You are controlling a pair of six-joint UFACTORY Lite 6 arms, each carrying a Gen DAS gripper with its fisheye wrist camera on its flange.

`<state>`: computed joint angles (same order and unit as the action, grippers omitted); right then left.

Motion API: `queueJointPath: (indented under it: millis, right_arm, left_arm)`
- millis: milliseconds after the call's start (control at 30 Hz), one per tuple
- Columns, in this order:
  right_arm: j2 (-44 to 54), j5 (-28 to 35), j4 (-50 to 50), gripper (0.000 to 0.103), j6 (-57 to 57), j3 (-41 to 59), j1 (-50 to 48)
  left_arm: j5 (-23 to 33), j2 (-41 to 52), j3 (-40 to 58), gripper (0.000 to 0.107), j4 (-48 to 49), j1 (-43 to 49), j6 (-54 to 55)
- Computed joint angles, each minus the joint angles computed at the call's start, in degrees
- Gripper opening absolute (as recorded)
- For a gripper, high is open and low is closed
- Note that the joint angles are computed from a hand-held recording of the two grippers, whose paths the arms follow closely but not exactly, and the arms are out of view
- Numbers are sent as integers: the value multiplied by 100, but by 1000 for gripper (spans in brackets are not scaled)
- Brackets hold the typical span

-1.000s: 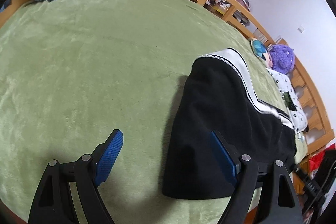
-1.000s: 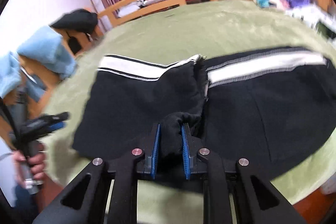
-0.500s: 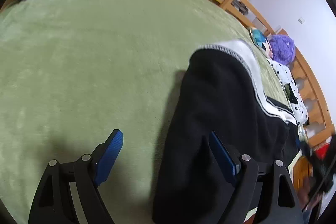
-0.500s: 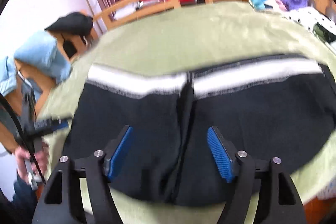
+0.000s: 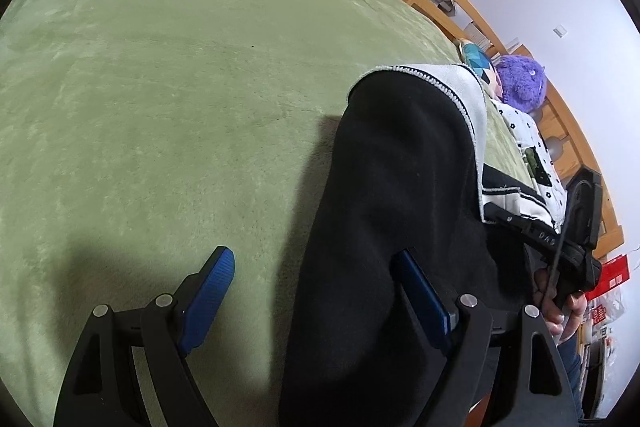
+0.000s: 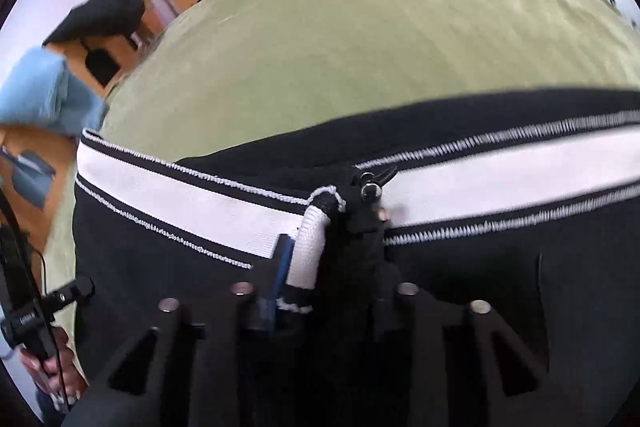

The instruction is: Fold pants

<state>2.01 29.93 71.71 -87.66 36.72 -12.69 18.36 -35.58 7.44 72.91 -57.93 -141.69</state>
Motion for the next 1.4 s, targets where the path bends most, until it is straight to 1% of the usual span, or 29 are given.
queueJointPath:
  millis: [33,100,167,233,300,333,367,400,433,467,567,633,700,767,800,833,867,900,933,1000,1067,1100,1200,1233,1267,1300,1333,1367,1400]
  right_arm:
    - [-19,226,-68,15,73,93,-129]
    - [-419,561,-20,15,-50,74,-359]
    - [-732,819,-51,15,-39,224,-540]
    - [-554,554,-348,15,420,601,-370]
    - [-57,91,-1121,16,1149,959,14]
    - [359,-147,-1549,21,1540,1138,157]
    - [730,-414,-1740,28,1784,1225,297]
    - [860,-444,-1750,28,1787,1237,305]
    - [751,-335,-1598,29,1551,1157,184]
    - [463,-215,-1512,36,1430,996,8]
    - [-843,-192,-1092,47,1190,198,-511]
    - [-1843,302,-1004,51,926,-401,-992]
    - [-2655,698,-1069,52,657,-1026,-1262]
    - [-3319,771,-1315,51,317,-1764,-1410]
    - [-3327,561,-1373,51,163,-1970,-1294]
    - [-3474,123,-1414,51,157,-2339,-1062]
    - [-3381,-284,-1215,51,-58,-2587,-884]
    - [-3300,-451,-776,50,-460,-2724,-849]
    - [-3454,-379,-344,50,-841,-2922,-1037]
    - [-3448,-262,-151,51,-1046,-2990,-1179]
    - [-3211,-305,-175,52,-968,-2807,-1075]
    - [-3091,-282,-210,52,-947,-2723,-1077]
    - [-3009,-21,-644,51,-564,-2438,-1245]
    - [-3062,111,-628,51,-550,-2376,-1368]
    - [-3215,315,-642,52,-532,-2386,-1566]
    - [-3368,628,-696,52,-589,-2429,-1877]
    - [-3280,702,-562,52,-805,-2436,-1987]
    - [-3214,536,-448,52,-933,-2523,-1919]
    - [-3169,130,-331,52,-960,-2678,-1645]
  left_arm:
    - [-34,-86,-51,83,163,18,-144]
    - [-143,-216,-72,83,323,85,-213]
    - [-136,-303,-21,83,148,52,23]
    - [-36,-284,78,83,-114,-31,319]
    - [154,-261,180,83,-204,-179,370]
    - [168,-273,218,83,-226,-160,426]
    - [169,-299,263,83,-213,-121,483]
    - [160,-335,292,83,-242,-61,602]
    - [210,-290,422,83,-360,7,869]
    - [303,-188,587,83,-473,76,1134]
    - [403,561,1442,81,-744,555,2080]
    - [404,1066,2000,81,-501,852,2237]
    - [326,1761,2586,81,-197,1216,2277]
    - [395,2493,3054,83,-130,1432,2411]
    - [570,2965,3320,83,-297,1486,2608]
    - [653,3211,3413,83,-294,1506,2609]
    - [675,3429,3488,84,-283,1555,2609]
    - [469,3685,3519,84,-211,1719,2557]
    - [344,3896,3632,84,-273,1822,2628]
    - [163,4131,3586,86,-172,2003,2534]
    - [-68,3959,3314,86,236,2166,2165]
    - [-195,3806,3193,86,238,2263,2177]
    - [-327,2956,2740,82,-452,2283,2767]
    - [-353,2614,2510,82,-584,2229,2866]
    - [-342,2154,2241,82,-953,2132,3205]
    - [-344,1755,1984,82,-1298,2030,3497]
    - [-322,1492,1777,82,-1450,1866,3550]
    - [-293,1351,1637,82,-1373,1694,3363]
    - [-208,1302,1510,82,-1166,1463,2988]
